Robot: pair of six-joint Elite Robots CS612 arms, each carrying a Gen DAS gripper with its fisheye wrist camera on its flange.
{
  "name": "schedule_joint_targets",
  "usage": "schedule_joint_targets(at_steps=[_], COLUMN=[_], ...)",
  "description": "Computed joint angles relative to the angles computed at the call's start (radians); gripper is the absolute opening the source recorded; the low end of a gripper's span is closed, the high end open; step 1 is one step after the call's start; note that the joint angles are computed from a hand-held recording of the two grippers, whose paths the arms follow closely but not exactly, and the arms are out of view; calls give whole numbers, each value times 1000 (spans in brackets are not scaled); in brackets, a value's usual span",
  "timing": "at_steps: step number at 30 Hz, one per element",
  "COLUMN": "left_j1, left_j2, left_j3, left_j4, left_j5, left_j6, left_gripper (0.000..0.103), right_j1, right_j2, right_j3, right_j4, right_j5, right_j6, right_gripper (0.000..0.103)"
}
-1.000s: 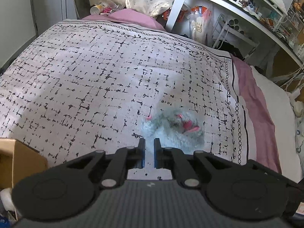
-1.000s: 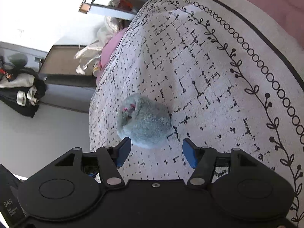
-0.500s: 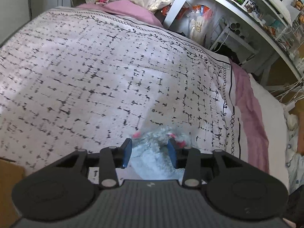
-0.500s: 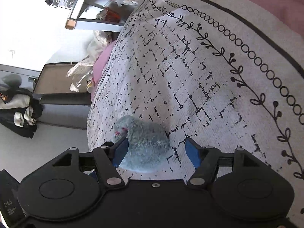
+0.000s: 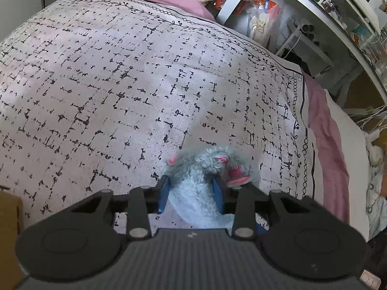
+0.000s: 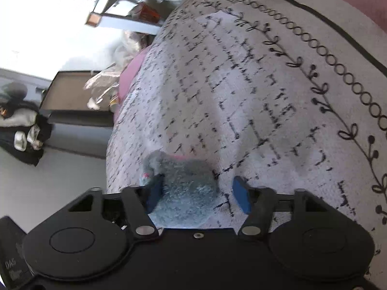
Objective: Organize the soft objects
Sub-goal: 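Close both tools on the grey plush and lift it, then carry the grey plush over the box and open both tools to release it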
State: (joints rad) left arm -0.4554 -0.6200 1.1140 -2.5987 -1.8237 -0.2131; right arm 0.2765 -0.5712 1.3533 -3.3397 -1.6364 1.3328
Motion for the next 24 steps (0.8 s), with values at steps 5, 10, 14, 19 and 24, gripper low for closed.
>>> schedule_joint_targets(at_steps=[5, 10, 14, 19, 24], left_j1=[-5, 3, 9, 5, 6], left_j2=[-27, -50, -62, -79, -97], left_j3=[45, 85, 107, 138, 165], left_j4=[-46, -80, -99, -136, -168], left_j5=[23, 25, 8, 7, 8], left_j6=[30, 1, -15, -18, -30], left_gripper=[17, 15, 15, 15, 15], right_j1=[6, 9, 12, 19, 23], right_j2=[-12, -28, -43, -59, -68], right_j3=[0, 10, 22, 38, 44], right_j4=[13, 19, 34, 35, 25], right_j5=[3, 27, 27, 6, 5], right_j6=[-74, -139, -172, -191, -203], right_gripper=[30, 22, 22, 21, 21])
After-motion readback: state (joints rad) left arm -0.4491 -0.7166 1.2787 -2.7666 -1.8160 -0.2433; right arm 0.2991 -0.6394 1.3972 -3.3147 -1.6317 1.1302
